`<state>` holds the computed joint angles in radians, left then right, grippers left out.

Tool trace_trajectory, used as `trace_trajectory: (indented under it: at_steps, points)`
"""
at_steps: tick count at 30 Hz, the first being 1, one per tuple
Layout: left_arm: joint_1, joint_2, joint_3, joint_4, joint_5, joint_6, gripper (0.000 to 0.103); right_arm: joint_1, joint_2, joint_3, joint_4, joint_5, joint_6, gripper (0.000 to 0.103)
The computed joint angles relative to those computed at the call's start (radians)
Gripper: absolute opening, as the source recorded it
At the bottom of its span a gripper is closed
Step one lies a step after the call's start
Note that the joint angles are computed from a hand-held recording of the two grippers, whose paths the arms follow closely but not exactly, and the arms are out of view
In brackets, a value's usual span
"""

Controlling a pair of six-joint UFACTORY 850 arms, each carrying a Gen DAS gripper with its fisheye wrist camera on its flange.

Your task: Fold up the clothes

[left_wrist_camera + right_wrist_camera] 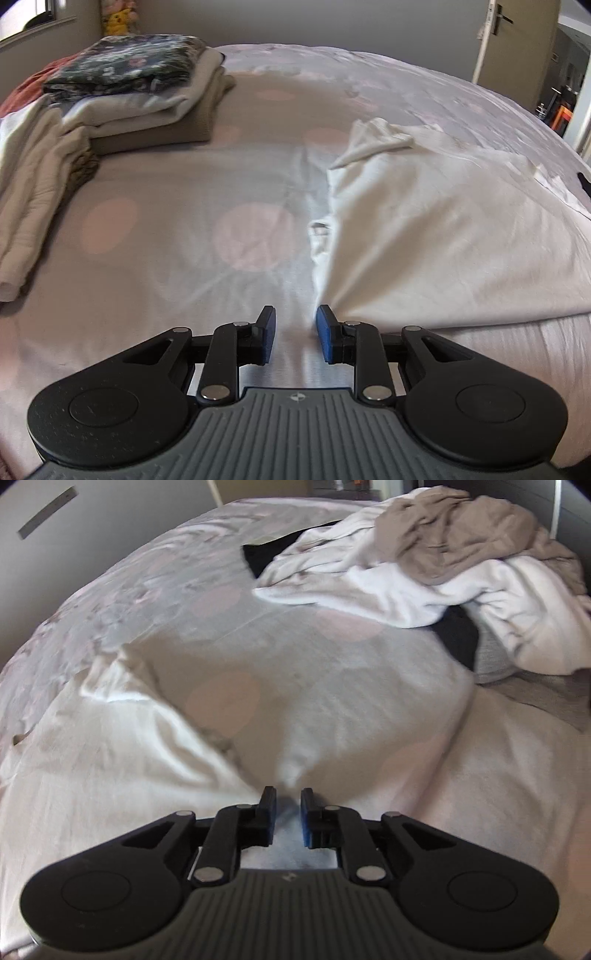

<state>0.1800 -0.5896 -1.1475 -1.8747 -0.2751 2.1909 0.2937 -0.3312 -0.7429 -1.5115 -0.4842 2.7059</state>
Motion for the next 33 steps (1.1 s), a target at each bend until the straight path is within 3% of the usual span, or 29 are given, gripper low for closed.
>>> trace_trajectory:
  at_steps: [2,5,6,8,9,10,13,16,18,20,22,23,33]
  points:
    - [0.006,0.014,0.007,-0.122,0.008,0.107,0.024,0.003,0.037,0.03,-0.044,-0.013,0.111,0.018]
    - [0.009,0.026,0.001,-0.121,-0.035,0.114,0.027,0.023,0.052,0.058,-0.322,-0.07,0.31,0.019]
    - [0.008,0.028,-0.003,-0.11,-0.052,0.109,0.029,0.033,0.046,0.049,-0.377,-0.089,0.308,0.019]
    - [-0.012,0.029,-0.011,-0.124,-0.084,0.149,0.051,0.053,0.023,0.013,-0.431,-0.113,0.234,0.021]
    - [-0.028,0.021,-0.02,-0.126,-0.098,0.163,0.054,0.06,0.009,-0.005,-0.463,-0.117,0.206,0.026]
    - [-0.04,0.013,-0.032,-0.109,-0.107,0.158,0.054,0.066,-0.006,-0.025,-0.496,-0.12,0.178,0.034]
    - [-0.079,-0.027,-0.069,-0.118,-0.146,0.187,0.054,0.065,-0.063,-0.093,-0.592,-0.089,0.139,0.043]
    - [-0.111,-0.08,-0.112,-0.157,-0.195,0.214,0.052,0.051,-0.118,-0.152,-0.725,-0.059,0.196,0.043]
    - [-0.127,-0.125,-0.168,-0.079,-0.193,0.095,0.049,0.043,-0.163,-0.198,-0.776,-0.043,0.224,0.04]
    - [-0.145,-0.173,-0.236,0.024,-0.162,-0.058,0.036,0.033,-0.209,-0.248,-0.802,-0.017,0.227,0.038]
    - [-0.162,-0.223,-0.305,0.123,-0.116,-0.182,0.032,0.018,-0.261,-0.307,-0.79,0.035,0.185,0.017]
    - [-0.167,-0.242,-0.328,0.124,-0.105,-0.194,0.031,0.012,-0.284,-0.333,-0.769,0.055,0.157,0.016]
    - [-0.202,-0.389,-0.544,0.044,-0.034,-0.152,0.03,-0.053,-0.402,-0.484,-0.641,-0.032,-0.011,0.009]
